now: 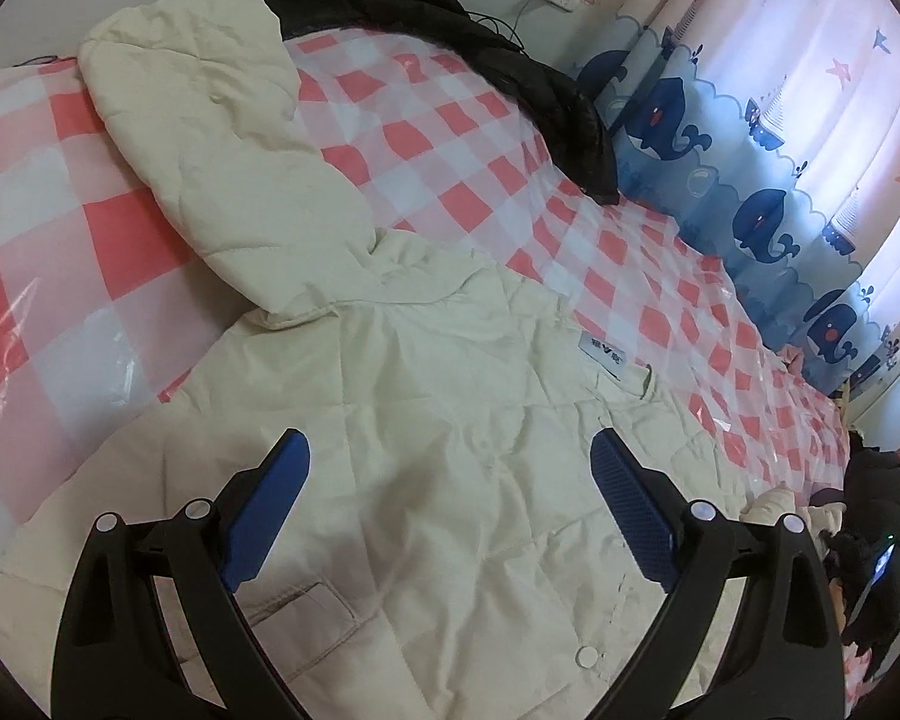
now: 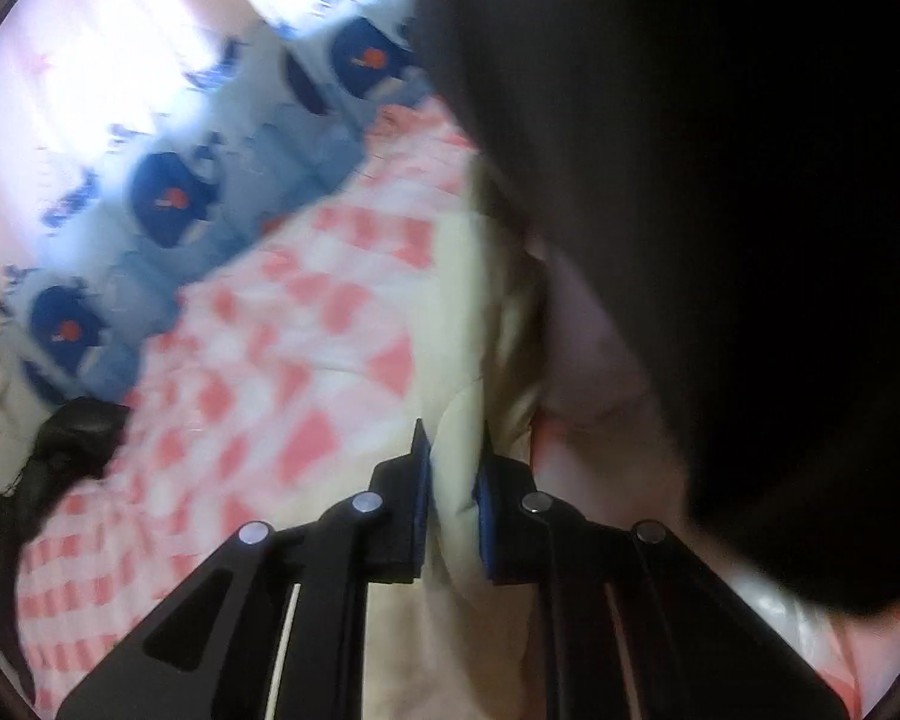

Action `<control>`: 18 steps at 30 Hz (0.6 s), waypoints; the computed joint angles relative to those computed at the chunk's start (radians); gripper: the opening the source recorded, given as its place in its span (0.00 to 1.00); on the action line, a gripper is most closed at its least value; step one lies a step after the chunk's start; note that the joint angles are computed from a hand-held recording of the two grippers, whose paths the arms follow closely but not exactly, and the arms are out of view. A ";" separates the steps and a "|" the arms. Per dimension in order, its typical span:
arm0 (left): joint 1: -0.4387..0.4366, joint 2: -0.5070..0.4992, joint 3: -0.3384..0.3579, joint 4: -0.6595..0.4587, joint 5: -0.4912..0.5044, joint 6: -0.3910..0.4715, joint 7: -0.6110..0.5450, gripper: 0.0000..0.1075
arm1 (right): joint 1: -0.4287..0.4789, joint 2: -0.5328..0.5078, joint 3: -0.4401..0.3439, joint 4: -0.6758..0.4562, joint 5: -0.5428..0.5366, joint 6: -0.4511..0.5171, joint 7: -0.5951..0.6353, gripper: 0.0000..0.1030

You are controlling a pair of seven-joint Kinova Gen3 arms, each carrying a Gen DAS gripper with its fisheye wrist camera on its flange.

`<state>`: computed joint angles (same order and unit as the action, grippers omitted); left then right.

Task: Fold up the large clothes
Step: 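Grasp the jacket sleeve near its knit cuff with the right tool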

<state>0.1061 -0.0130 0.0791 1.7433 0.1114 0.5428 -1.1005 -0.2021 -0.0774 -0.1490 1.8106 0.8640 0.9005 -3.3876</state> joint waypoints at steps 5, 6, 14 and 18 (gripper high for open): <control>-0.011 -0.009 -0.016 0.009 0.079 -0.005 -0.058 0.85 | -0.062 -0.048 -0.105 -0.040 0.139 0.059 0.111 0.09; -0.016 -0.010 -0.022 0.010 0.102 -0.003 -0.074 0.85 | -0.080 -0.068 -0.138 -0.040 0.167 0.069 0.118 0.09; -0.049 -0.002 -0.037 0.014 0.211 0.025 -0.127 0.85 | -0.025 -0.201 -0.304 0.069 0.036 0.254 0.050 0.88; -0.037 0.013 -0.020 0.004 0.172 0.026 -0.107 0.85 | 0.034 -0.108 -0.162 -0.013 -0.078 0.254 0.188 0.88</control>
